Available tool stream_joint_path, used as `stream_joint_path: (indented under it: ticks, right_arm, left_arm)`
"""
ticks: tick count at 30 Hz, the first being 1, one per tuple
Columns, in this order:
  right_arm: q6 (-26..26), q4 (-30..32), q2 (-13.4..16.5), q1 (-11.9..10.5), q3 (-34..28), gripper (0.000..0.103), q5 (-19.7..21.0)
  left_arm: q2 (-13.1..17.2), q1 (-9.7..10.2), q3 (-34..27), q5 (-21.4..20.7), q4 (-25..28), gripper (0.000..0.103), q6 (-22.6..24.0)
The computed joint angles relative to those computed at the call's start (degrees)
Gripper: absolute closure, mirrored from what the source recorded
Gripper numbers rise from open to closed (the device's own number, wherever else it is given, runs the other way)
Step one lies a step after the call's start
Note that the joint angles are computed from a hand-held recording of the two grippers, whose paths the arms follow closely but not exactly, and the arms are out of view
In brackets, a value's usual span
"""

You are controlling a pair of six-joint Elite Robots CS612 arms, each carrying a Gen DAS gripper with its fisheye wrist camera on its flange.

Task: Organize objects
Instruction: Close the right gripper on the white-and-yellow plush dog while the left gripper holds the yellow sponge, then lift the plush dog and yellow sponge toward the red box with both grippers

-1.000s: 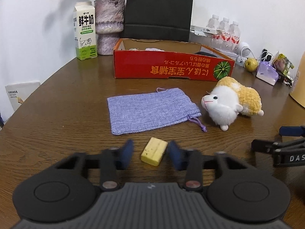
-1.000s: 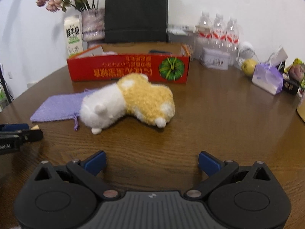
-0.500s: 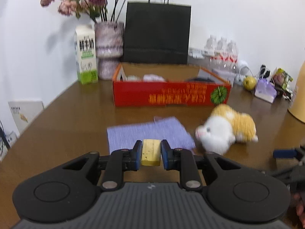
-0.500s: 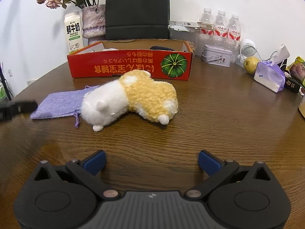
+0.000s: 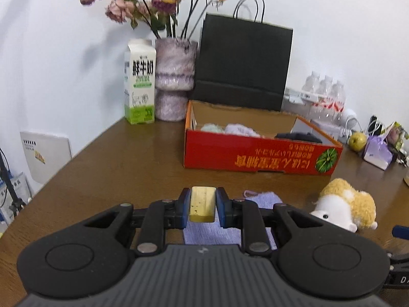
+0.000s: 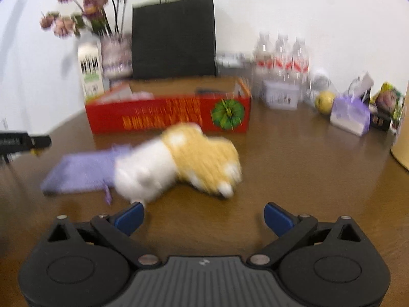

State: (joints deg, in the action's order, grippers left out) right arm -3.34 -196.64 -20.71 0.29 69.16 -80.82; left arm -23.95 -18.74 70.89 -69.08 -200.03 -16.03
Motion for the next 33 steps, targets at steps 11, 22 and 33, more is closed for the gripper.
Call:
stream_joint_path:
  ticks: [11, 22, 33]
  right_arm:
    - [11.25, 2.03, 3.06, 4.66, -9.47, 0.002, -9.46]
    - [15.52, 17.08, 5.41, 3.86, -15.80, 0.013, -13.22]
    - [12.52, 8.49, 4.20, -0.02, -10.67, 0.053, -1.77]
  left_arm:
    - [-0.14, 0.16, 0.88, 0.49, -1.09, 0.082, -1.30]
    - [-0.18, 0.35, 1.15, -0.11, -1.41, 0.082, -1.80]
    - [-0.23, 0.42, 1.38, 0.02, -1.70, 0.082, -2.25]
